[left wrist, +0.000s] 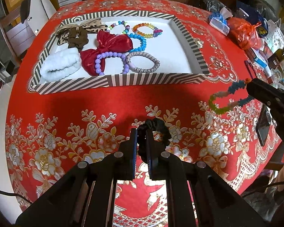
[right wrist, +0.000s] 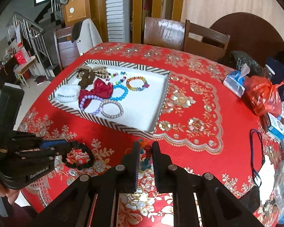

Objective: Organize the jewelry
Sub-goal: 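Carry both items into the tray and open both tools to release them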

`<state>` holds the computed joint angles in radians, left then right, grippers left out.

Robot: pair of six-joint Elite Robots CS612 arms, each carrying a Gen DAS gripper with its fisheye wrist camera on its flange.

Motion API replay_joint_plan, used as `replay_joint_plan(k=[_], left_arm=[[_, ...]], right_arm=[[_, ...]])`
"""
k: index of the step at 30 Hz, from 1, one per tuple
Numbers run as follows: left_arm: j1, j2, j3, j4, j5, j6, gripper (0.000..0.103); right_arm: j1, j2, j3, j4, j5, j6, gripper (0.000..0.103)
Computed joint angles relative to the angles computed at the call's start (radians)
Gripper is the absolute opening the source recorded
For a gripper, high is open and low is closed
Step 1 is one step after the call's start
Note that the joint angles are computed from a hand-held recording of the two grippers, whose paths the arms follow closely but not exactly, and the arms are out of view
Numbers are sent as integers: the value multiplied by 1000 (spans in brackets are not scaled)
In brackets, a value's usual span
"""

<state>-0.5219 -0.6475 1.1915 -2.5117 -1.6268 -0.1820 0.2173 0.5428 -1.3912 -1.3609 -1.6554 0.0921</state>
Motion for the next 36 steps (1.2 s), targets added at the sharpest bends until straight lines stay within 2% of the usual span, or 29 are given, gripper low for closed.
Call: replay_joint_plan(k=[5,10,15,18,22,28,35,36], left_arm=[[7,0,-20,-1,-26,-18,7],[19,16,-78,6,-62,-38,7],[38,54,-170,38,-108,-58,7],[54,85,-231,73,-153,-68,7],[71,126,-306,120,-172,-83,7],[95,197,-427,209,-164,-110,7],[111,278,-557,337,-103,-114,7],[111,282,-562,344,-93,-104,7]], right_arm=[[-8,-26,28,-45,18,-26,12],[-23,-65,101,-107,73,-36,12],[-39,-106,208,-153,159,-17,12],[-42,-126,267,-170,193,-11,12],[-48,-158,371,-192,236,-6,12],[-53,-211,534,-207,202,-10,12],[-41,-274,710,-238,73,-26,12],[-40,-274,713,-235,68,-23,16]])
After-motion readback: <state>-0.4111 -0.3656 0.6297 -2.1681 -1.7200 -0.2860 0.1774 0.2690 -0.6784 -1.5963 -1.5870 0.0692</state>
